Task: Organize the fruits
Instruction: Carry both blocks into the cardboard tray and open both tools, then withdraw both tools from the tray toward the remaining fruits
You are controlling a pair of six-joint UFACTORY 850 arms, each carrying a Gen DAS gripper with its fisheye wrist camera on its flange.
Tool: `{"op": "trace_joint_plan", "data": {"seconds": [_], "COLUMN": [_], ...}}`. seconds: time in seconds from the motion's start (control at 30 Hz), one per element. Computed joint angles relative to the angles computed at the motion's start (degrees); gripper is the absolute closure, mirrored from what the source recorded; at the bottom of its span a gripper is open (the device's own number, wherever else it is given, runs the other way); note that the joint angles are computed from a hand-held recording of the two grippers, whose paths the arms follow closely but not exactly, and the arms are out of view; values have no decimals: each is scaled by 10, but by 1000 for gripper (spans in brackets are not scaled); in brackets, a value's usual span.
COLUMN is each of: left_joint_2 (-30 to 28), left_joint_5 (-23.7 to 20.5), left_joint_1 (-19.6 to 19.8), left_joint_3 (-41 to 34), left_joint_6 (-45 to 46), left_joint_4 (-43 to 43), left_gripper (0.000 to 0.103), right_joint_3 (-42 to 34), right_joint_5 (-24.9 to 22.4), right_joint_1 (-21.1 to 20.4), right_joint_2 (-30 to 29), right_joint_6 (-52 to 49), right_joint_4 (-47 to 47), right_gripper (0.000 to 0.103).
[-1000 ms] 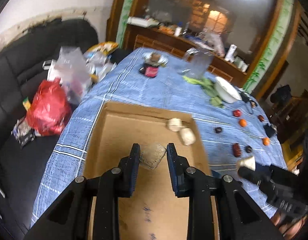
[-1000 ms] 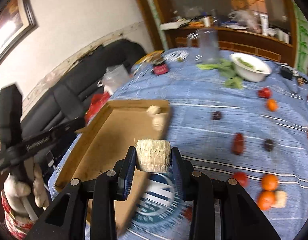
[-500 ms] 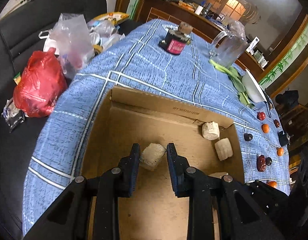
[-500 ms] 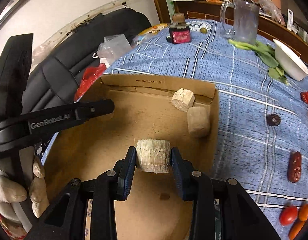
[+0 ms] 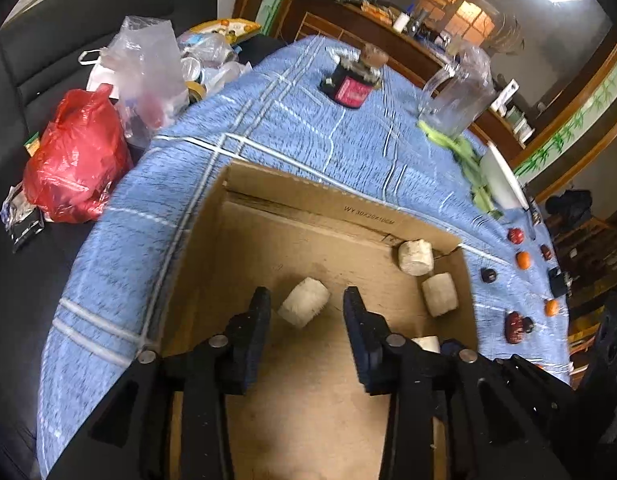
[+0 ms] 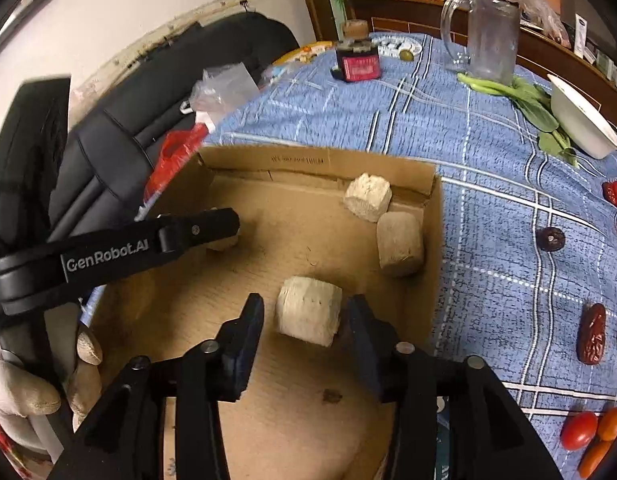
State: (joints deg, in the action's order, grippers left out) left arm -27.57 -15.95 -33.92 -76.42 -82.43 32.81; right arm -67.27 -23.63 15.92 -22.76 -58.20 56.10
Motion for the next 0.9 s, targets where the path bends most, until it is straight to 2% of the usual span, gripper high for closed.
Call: {"op": "trace_joint_plan", "data": {"seconds": [0.03, 0.17, 0.23, 0.3, 0.4, 0.53, 0.63, 0.8, 0.9], "left_joint_2": [15, 68, 91, 108, 121, 115, 101, 69, 55], "left_joint_5": [0, -34, -64, -88, -125, -150, -154, -138, -132], "left_joint_1": [-4, -39, -67, -94, -141, -190, -211, -226, -235], "left_joint_3": [13, 51, 66, 78, 86, 85, 75, 43, 24], "left_joint_6": [-49, -237, -316, -379, -455, -506, -520, -467, -446], "left_joint_4": [41, 221, 304, 372, 443, 483, 482, 424, 403], "left_gripper": [57, 51, 42, 38, 33, 32, 32, 32, 32], "right_joint_3": [9, 76, 111, 153, 202, 262, 291, 305, 315], "right_joint_5": [2, 2, -2, -17, -41, -66, -78, -110, -133], "right_joint_1": [-2, -25, -41, -68, -108, -176, -232, -332, -372], "right_joint_2": [10, 78, 111, 147, 187, 236, 264, 284, 297], "right_joint_6": [-17, -140, -192, -248, -286, -316, -322, -300, -297], "right_joint_4": [16, 134, 194, 266, 322, 372, 391, 398, 399], "right_gripper": [54, 53, 45, 43, 43, 43, 43, 43, 40]}}
